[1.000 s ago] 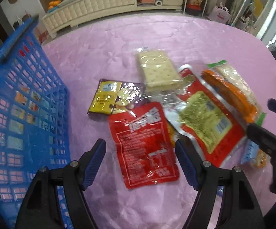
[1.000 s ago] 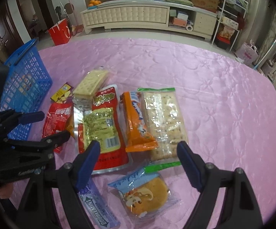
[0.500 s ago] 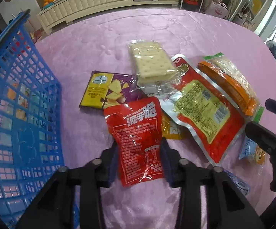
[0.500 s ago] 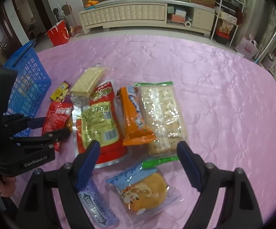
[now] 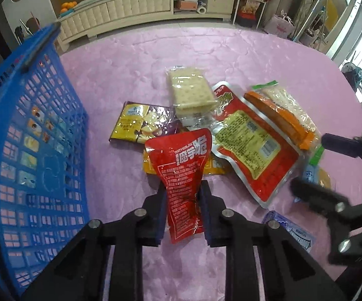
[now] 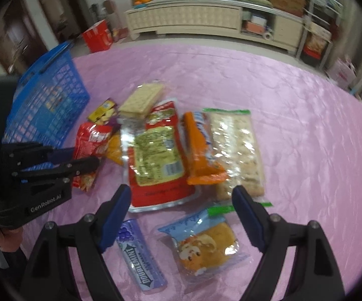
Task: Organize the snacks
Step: 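Grasp the large red-and-silver pouch with the right gripper and lift it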
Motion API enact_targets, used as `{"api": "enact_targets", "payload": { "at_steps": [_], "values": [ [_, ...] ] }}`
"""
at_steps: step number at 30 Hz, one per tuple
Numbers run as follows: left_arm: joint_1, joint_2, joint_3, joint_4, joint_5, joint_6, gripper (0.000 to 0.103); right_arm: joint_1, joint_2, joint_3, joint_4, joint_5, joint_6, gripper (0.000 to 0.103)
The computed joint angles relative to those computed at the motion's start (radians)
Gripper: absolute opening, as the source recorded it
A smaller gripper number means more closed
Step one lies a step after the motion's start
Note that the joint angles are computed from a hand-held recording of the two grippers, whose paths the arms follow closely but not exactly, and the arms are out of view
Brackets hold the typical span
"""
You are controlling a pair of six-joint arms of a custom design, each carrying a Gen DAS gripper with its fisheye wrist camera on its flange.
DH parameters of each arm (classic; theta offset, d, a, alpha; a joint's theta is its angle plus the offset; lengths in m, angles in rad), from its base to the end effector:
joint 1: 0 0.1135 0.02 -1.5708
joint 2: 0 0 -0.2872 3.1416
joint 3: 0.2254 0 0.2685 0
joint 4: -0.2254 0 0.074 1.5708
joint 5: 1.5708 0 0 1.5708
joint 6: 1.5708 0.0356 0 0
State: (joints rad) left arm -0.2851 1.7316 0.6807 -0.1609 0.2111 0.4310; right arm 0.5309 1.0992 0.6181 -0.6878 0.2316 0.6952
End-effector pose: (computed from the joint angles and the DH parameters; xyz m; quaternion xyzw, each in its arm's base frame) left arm 0.2727 -0.0877 0.0978 0.3605 0.9098 -0.0904 0.1846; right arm 0.1695 0.0901 0.2014 0.1029 0.9681 0.0215 0.2273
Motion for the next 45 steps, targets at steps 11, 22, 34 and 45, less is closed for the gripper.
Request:
{"api": "enact_targets", "payload": {
  "at_steps": [11,22,34,45],
  "values": [
    [-0.006,-0.067,-0.015,-0.056,-0.020,-0.007,0.021,-0.103,0.162,0.022,0.150,-0.191,-0.228,0.085],
    [-0.002,-0.004,0.023,-0.046,-0.014,-0.050,0.021,-0.195,0.323,0.099,0.156,-0.258,-0.342,0.085],
    [0.003,0.083,0.085,-0.076,0.002,-0.078,0.021,-0.133,0.437,0.132,0.208,-0.115,-0.364,0.075],
    [0.024,0.079,0.082,-0.075,0.023,-0.070,0.021,-0.279,0.305,0.019,0.313,-0.298,-0.312,0.041]
  ]
}}
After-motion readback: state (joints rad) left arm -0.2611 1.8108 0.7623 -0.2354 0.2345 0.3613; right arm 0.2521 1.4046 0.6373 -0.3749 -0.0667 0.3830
